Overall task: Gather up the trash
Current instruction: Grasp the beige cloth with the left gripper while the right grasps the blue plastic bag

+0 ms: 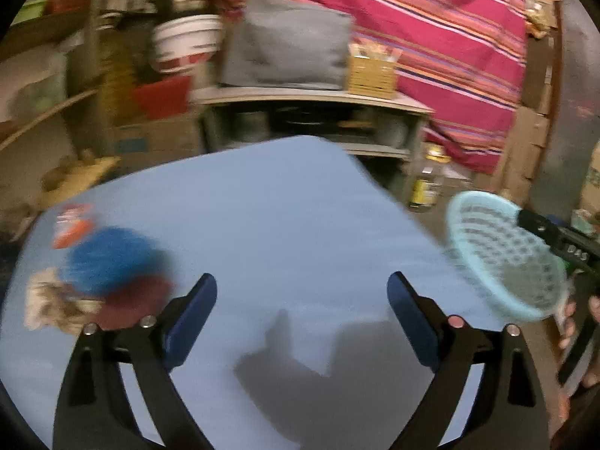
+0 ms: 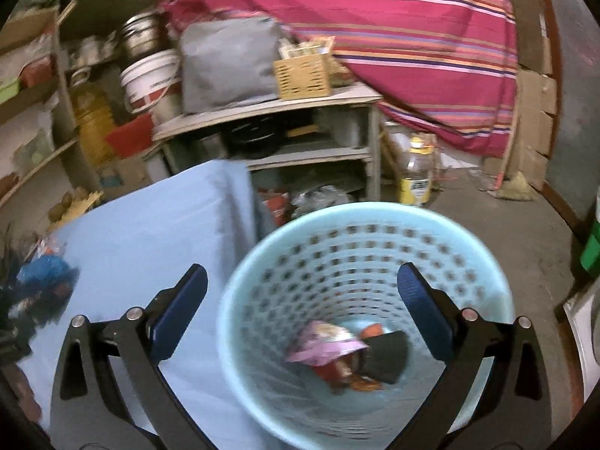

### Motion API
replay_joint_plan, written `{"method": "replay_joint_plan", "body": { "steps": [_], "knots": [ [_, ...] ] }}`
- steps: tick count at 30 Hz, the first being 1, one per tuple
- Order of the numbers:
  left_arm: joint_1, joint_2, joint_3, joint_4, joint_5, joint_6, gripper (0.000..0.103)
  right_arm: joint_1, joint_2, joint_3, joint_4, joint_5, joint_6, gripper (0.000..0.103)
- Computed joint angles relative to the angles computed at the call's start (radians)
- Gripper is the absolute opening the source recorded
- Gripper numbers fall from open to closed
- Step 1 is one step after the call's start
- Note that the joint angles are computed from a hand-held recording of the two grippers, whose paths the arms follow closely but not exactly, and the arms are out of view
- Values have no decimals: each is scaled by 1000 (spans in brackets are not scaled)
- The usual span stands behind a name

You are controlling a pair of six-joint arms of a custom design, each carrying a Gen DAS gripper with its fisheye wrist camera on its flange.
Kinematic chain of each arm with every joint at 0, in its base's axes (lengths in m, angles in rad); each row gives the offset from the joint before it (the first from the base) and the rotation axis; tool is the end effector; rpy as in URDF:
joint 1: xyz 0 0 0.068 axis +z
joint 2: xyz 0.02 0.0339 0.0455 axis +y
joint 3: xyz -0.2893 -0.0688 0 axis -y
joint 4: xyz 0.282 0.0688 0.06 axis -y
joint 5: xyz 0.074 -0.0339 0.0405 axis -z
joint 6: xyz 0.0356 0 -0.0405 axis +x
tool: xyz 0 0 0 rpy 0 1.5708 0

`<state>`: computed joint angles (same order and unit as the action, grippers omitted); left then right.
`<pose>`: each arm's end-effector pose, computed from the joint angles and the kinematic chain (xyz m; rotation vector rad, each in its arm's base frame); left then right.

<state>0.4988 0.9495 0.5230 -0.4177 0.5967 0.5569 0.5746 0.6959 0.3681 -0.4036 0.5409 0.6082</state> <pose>0.1869 0.0790 0.2094 0.3250 2.2188 -0.1652 0.1460 0.0727 0.1952 0.3041 2.1594 0.0403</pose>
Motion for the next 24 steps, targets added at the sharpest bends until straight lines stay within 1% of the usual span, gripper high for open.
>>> {"method": "replay_joint_plan", "body": {
  "steps": [3,5,6,8,9,10,13,17,19,21,22,24],
  "knots": [
    [173,128,39,84,62,84,95,87,176,47,117,8,48,99],
    [252,232,85,143,72,107,95,126,263,73,179,-6,79,99],
    [290,283,111,169,79,110,95,147,313,93,211,-12,93,99],
    [356,379,168,223,94,82,95,195,423,146,269,-3,102,99],
    [376,413,194,227,101,77,95,208,456,167,281,3,101,99],
    [405,477,251,211,110,82,95,236,518,204,300,19,99,99],
    [472,606,370,174,120,106,95,296,660,297,335,43,86,99],
    [510,728,493,165,68,124,95,342,824,434,330,30,65,99],
    [532,808,585,105,73,137,95,374,879,478,366,28,33,99],
    [541,857,635,78,68,142,95,397,932,526,372,37,18,99],
    [541,873,645,82,53,141,95,407,972,572,373,41,11,99],
    [543,917,678,68,27,159,95,415,1026,630,385,20,-4,99]
  ]
}}
